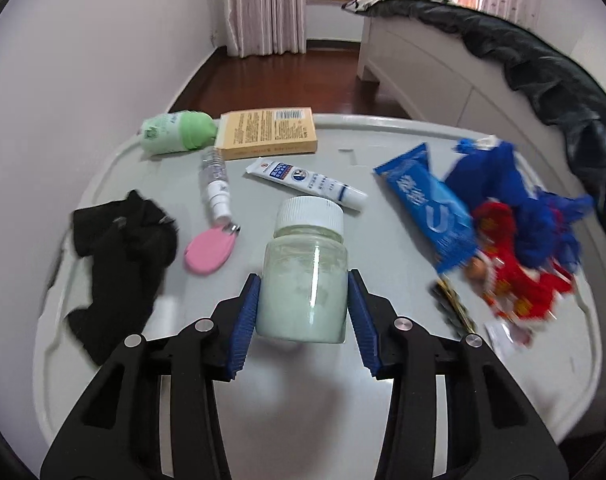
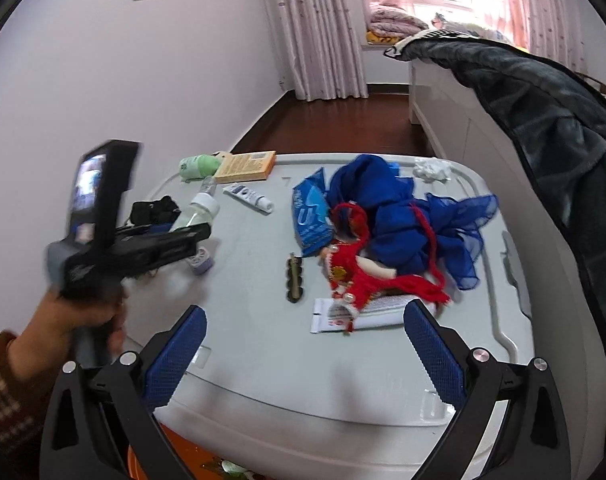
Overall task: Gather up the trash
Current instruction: 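Grasp the white-capped cream jar with the left tool, then grasp the white ointment tube with the right tool while the left tool holds the jar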
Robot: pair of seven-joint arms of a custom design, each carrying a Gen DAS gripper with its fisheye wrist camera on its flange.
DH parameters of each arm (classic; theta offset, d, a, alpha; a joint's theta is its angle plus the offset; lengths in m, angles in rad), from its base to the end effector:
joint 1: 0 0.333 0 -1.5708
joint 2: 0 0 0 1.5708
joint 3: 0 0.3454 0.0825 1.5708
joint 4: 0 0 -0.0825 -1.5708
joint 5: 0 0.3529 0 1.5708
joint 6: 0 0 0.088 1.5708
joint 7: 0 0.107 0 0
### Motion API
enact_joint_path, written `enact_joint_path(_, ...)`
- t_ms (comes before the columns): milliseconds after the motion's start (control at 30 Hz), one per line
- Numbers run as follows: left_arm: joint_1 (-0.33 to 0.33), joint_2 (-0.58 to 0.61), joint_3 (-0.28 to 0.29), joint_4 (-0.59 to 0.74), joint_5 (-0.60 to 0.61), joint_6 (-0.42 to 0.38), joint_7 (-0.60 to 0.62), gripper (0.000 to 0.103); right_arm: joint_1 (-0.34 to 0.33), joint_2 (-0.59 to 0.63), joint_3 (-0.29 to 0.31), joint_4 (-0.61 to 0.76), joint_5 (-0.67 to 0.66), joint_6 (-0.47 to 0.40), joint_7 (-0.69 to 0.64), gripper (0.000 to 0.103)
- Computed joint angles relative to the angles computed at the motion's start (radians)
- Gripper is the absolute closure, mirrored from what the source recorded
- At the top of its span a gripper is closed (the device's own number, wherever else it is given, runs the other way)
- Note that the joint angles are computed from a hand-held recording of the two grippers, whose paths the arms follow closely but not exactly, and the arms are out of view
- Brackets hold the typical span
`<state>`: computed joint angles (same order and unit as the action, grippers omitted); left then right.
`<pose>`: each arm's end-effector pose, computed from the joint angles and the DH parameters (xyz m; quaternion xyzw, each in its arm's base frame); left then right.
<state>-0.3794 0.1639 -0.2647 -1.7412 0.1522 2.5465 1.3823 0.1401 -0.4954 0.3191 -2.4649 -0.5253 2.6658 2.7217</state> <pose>0.5115 -0.3700 0.5926 -0.4688 0.8231 -0.2817 0.1527 0.3489 0.2129 0.5723 -0.5501 0.7337 -0.2558 0.3059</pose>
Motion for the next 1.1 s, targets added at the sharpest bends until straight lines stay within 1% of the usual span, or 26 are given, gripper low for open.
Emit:
enact_joint_path(67,0.014,-0.073,-0.006,-0.074,-0.039,0.014,0.025,0.06,0.019,0.026,-0.022,0.019,0.017,0.027,-0.033,0.005)
enact_joint_path(100,0.018,-0.091,-0.009,-0.093,-0.059,0.014,0.037,0.06,0.023,0.044,-0.027,0.035,0.02,0.035,-0.05,0.006)
enact_joint_path(200,0.027,-0.179,-0.016,-0.198,-0.13,0.044,0.09,0.06,0.048,0.137,-0.061,0.117,0.034,0.061,-0.156,0.005)
enact_joint_path(267,0.026,-0.222,-0.016,-0.256,-0.149,0.077,0.11,0.06,0.047,0.239,-0.071,0.213,-0.003,0.063,-0.239,0.006)
enact_joint_path(300,0.024,-0.247,-0.011,-0.288,-0.191,0.09,0.141,0.06,0.051,0.275,-0.081,0.243,-0.019,0.074,-0.265,0.006)
enact_joint_path(367,0.014,-0.267,0.002,-0.316,-0.276,0.101,0.211,0.06,0.052,0.389,-0.101,0.334,-0.089,0.106,-0.308,0.006)
enact_joint_path(400,0.014,-0.267,0.002,-0.321,-0.289,0.112,0.229,0.06,0.062,0.43,-0.115,0.368,-0.099,0.108,-0.333,0.006)
enact_joint_path(467,0.018,-0.272,0.001,-0.334,-0.284,0.126,0.242,0.06,0.084,0.549,-0.141,0.479,-0.106,0.074,-0.418,0.007)
enact_joint_path(500,0.021,-0.273,0.002,-0.341,-0.286,0.132,0.245,0.06,0.094,0.586,-0.153,0.515,-0.091,0.057,-0.451,0.009)
enact_joint_path(533,0.021,-0.274,0.006,-0.344,-0.301,0.13,0.255,0.06,0.102,0.637,-0.162,0.567,-0.064,0.036,-0.492,0.01)
enact_joint_path(633,0.026,-0.265,0.013,-0.336,-0.338,0.105,0.278,0.06,0.129,0.745,-0.195,0.685,-0.014,-0.019,-0.545,0.016)
enact_joint_path(700,0.031,-0.267,0.016,-0.337,-0.351,0.103,0.291,0.06,0.149,0.803,-0.22,0.755,0.012,-0.066,-0.568,0.022)
enact_joint_path(733,0.033,-0.269,0.017,-0.339,-0.361,0.106,0.297,0.06,0.157,0.822,-0.23,0.777,0.031,-0.082,-0.58,0.023)
enact_joint_path(767,0.033,-0.274,0.02,-0.341,-0.376,0.105,0.306,0.06,0.162,0.842,-0.238,0.802,0.055,-0.101,-0.595,0.027)
enact_joint_path(800,0.034,-0.276,0.022,-0.341,-0.389,0.104,0.314,0.06,0.168,0.859,-0.246,0.823,0.076,-0.117,-0.609,0.034)
enact_joint_path(833,0.036,-0.279,0.023,-0.342,-0.396,0.106,0.316,0.06,0.173,0.872,-0.253,0.839,0.098,-0.132,-0.626,0.038)
enact_joint_path(867,0.037,-0.282,0.023,-0.343,-0.4,0.106,0.317,0.06,0.178,0.886,-0.258,0.858,0.123,-0.151,-0.644,0.041)
enact_joint_path(900,0.038,-0.282,0.024,-0.341,-0.403,0.101,0.32,0.06,0.19,0.889,-0.272,0.861,0.125,-0.145,-0.643,0.041)
enact_joint_path(933,0.039,-0.282,0.023,-0.34,-0.405,0.101,0.319,0.059,0.2,0.894,-0.282,0.874,0.138,-0.161,-0.651,0.041)
enact_joint_path(967,0.04,-0.284,0.023,-0.342,-0.409,0.103,0.317,0.059,0.214,0.895,-0.296,0.882,0.142,-0.172,-0.652,0.051)
enact_joint_path(1000,0.04,-0.283,0.024,-0.339,-0.415,0.098,0.322,0.059,0.224,0.893,-0.306,0.887,0.151,-0.181,-0.652,0.066)
enact_joint_path(1033,0.04,-0.284,0.023,-0.341,-0.415,0.1,0.322,0.059,0.228,0.889,-0.311,0.885,0.164,-0.184,-0.651,0.074)
enact_joint_path(1100,0.041,-0.285,0.021,-0.341,-0.414,0.105,0.319,0.059,0.245,0.875,-0.327,0.868,0.164,-0.189,-0.629,0.08)
